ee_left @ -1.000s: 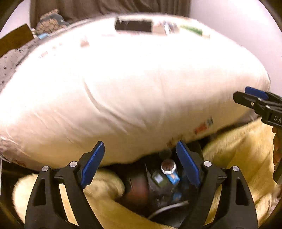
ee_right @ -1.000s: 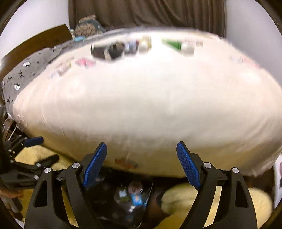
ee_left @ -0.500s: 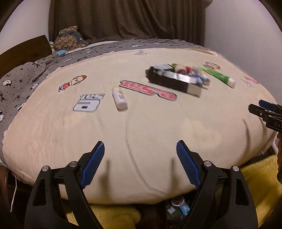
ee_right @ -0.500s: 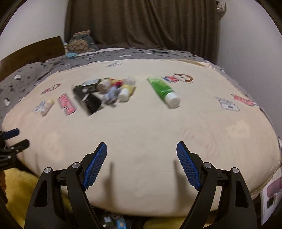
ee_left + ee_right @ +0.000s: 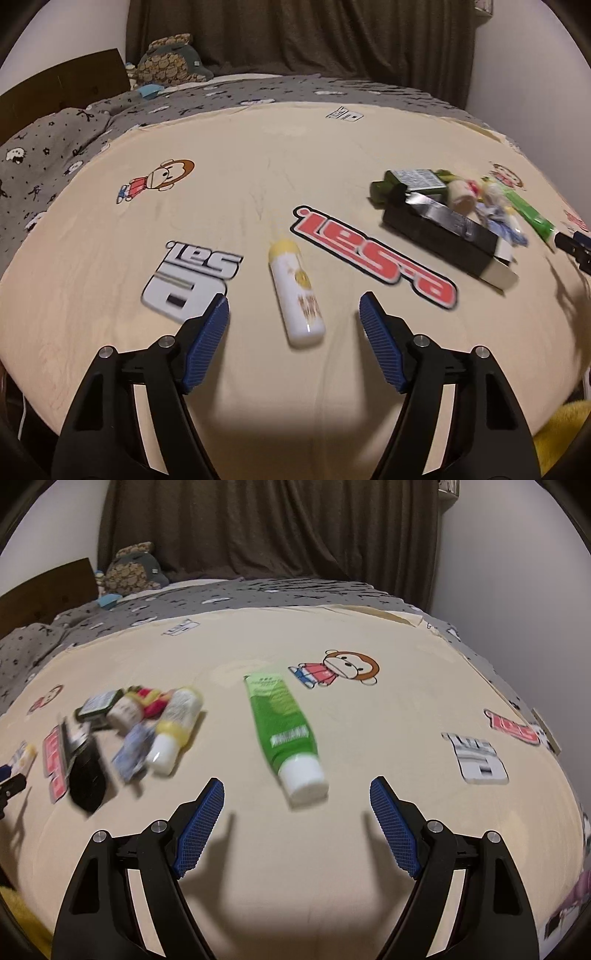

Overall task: Collect trash
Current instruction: 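Grasp the white-yellow stick with the left tool while the right tool grasps the green tube, then lower both held items into the bin and open both tools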

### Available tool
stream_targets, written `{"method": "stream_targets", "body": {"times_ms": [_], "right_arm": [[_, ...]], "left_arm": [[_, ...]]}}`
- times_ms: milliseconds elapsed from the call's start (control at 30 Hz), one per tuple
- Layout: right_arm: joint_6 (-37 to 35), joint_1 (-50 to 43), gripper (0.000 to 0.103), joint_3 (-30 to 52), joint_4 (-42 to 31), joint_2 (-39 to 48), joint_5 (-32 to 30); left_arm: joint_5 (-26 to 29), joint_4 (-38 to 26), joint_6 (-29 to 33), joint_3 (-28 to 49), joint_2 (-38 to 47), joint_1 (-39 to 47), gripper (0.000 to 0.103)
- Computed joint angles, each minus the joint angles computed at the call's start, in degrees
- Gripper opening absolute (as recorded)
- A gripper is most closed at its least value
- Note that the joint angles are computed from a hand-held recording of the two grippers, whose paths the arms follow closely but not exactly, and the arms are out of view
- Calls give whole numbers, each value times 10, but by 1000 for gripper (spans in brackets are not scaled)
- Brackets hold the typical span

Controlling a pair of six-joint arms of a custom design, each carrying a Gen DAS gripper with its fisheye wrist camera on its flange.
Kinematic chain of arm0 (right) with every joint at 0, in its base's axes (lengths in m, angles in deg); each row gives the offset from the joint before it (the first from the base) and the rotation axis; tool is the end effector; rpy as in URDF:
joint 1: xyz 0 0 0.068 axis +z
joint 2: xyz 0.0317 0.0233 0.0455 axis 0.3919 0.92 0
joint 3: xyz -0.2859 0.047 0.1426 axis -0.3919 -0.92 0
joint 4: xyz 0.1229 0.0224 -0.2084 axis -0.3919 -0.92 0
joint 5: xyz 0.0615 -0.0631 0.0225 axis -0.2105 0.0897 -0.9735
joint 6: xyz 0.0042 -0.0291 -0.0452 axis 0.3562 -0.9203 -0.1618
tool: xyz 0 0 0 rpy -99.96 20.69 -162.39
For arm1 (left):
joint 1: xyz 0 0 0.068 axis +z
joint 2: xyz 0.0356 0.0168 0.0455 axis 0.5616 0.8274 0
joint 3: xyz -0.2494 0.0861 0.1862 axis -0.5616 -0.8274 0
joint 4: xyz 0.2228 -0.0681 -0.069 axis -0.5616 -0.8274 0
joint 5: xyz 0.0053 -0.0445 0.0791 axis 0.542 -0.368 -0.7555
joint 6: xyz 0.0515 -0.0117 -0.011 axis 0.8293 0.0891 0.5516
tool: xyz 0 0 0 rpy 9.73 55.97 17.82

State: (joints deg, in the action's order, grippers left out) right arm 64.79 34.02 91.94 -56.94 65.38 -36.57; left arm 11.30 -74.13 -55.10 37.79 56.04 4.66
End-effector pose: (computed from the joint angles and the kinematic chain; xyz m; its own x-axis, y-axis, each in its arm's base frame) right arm 0.2936 0.0514 0.2137 -0.6819 -0.0405 -0.7303 -0.0219 0.9991 -0.0350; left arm 0.2577 -0.1309 0.2097 -0.7284 -0.0149 -0.6850 -0.0320 0.9994 0.0123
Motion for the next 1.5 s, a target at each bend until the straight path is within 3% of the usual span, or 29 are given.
{"method": "stream_targets", "body": {"times_ms": [200,400,533,567,700,1000,1267,1500], "right_arm": [[-2,-7,82,92,-46,82,-21],[-1,-17,82,128,-79,116,-55],[-15,-18,50,122,-75,113,-74],[-18,-17,43,120,-76,110,-75],[-23,-13,43,102,-84,88,-74],[-31,-3,42,-17,-75,-28,-79],[-11,57,42,-140,-87,-226,-45],[84,220,42,-184,-161,-385,78]], "left_arm": [[12,14,8,22,36,18,63],[35,21,24,32,46,36,41],[42,23,28,31,43,37,21],[44,23,28,29,41,36,20],[45,26,29,13,28,25,19],[24,29,4,-39,-19,-50,19],[-32,20,-58,-97,-93,-181,19],[-109,-42,-139,-101,-126,-323,19]]}}
